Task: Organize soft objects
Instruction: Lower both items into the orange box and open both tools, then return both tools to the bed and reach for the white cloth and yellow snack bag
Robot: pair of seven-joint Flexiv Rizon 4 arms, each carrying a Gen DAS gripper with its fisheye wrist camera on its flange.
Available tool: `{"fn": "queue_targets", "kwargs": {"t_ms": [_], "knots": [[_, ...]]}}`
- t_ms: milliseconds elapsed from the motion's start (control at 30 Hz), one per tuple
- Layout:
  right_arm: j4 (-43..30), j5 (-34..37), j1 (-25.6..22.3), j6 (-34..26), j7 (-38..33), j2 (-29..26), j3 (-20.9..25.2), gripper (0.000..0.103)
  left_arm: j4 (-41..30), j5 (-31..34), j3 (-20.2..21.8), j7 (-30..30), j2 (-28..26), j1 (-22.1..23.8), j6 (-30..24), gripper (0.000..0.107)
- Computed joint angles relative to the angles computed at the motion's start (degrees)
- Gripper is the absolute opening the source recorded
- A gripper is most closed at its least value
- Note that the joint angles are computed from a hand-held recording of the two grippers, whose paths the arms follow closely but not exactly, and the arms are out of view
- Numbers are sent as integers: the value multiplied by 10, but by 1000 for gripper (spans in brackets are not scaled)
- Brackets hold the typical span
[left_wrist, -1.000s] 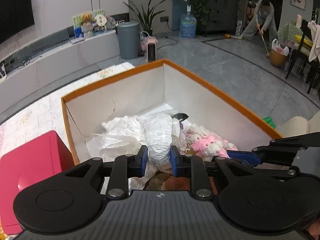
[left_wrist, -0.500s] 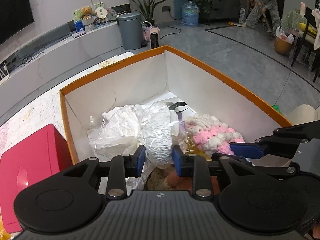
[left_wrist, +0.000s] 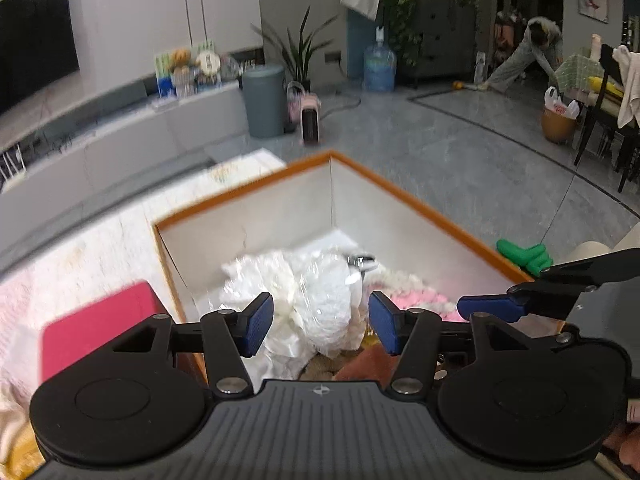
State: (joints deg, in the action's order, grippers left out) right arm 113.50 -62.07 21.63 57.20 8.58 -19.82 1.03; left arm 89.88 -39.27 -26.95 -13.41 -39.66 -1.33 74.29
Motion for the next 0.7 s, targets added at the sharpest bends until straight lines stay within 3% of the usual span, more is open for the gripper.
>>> {"fn": "queue_targets", "kwargs": {"t_ms": [200,333,533,700], "knots": [[8,-53,10,-14,67,32,5,38,73,-90,-119,84,34,94,64,67],[-5,-93,16,-18,102,35,16,44,96,-155,-165,130,55,139,82,67],[-47,-142,36,-6,128,17,24,48,123,-320,-254,258,81,215,130,67],[-87,-166,66,-4,140,-14,22,49,119,-456,-279,366,92,244,164,67]]}}
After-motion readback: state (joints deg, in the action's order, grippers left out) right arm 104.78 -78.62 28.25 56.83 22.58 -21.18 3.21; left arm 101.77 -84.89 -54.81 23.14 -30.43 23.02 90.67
